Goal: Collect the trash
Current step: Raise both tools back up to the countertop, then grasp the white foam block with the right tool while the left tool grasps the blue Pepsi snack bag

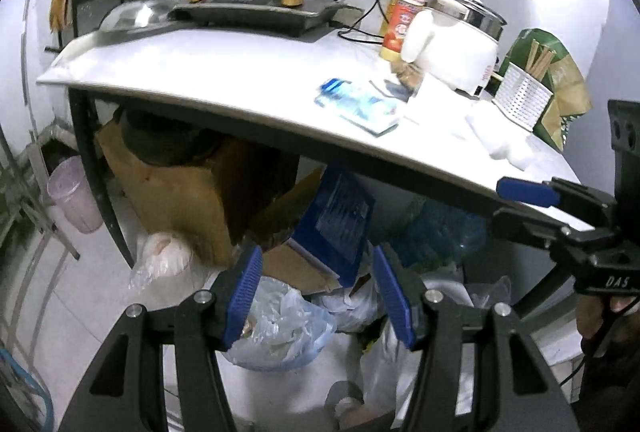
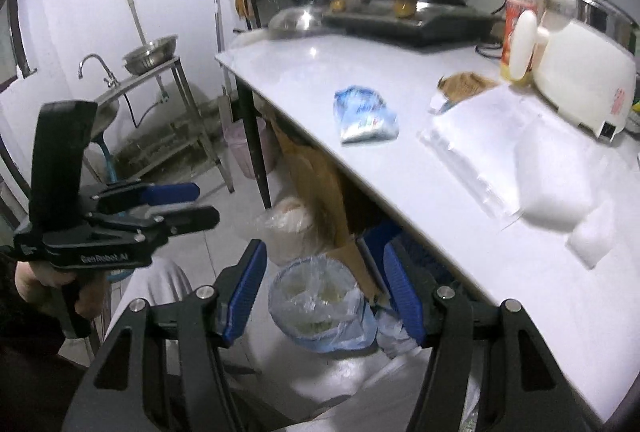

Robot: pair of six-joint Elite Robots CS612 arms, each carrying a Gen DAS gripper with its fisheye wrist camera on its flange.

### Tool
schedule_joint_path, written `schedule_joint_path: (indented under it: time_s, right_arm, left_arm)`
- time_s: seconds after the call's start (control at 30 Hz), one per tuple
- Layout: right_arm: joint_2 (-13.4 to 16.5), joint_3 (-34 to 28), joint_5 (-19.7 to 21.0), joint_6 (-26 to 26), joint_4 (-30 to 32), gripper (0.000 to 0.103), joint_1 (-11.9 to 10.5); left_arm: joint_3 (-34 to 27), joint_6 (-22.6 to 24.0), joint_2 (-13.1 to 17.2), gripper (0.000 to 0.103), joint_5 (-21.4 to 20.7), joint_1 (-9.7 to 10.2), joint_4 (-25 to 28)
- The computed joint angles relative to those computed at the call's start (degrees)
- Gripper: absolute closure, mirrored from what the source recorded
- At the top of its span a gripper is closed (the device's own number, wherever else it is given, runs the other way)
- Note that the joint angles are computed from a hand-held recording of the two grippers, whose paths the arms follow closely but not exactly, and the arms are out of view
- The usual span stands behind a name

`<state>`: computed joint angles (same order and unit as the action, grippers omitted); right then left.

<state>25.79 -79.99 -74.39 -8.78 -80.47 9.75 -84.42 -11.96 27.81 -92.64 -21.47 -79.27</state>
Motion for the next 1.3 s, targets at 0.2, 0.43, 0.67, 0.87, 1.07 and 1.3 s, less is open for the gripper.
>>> schedule_joint_path:
  time_s: [0.2,0.43,0.67,0.87,1.07,1.3]
  right_arm:
    - [-0.14,-0.41,0.22,1.26,-1.86,0.044,-1.49]
    - [-0.36,-1.41,-2.31,2.05,-3.41,0.044,-3.28]
    - [-0.66,-1.16,-3.35,3.13,-4.69,0.044,-4.89]
    - [-1.26,0.54,-4.11,3.80,-6.10,0.044,-5.72]
    - [-1.72,2.49,-5.24,4.39,-7.81,0.044,-5.91]
    - [-2.38,5.48,-6.50,4.34,-10.47,0.033,-5.39]
  left_arm:
    - [2.97,2.36,-1.90,0.045,0.44,-0.94,-1.76]
    - [6.66,4.49,-4.09,0.045,0.47,-1.82,-3.94]
    - [10.94,6.08,-6.22,0.045,0.72,-2.57,-6.14]
    - [14.32,6.58,-7.62,0.045,1.95,-3.00,-7.60]
    - [18.11,5.59,-9.06,0.038,3.86,-3.08,-9.21]
    - [21.58,4.02,-10.38,0.035,6.64,-3.08,-9.98]
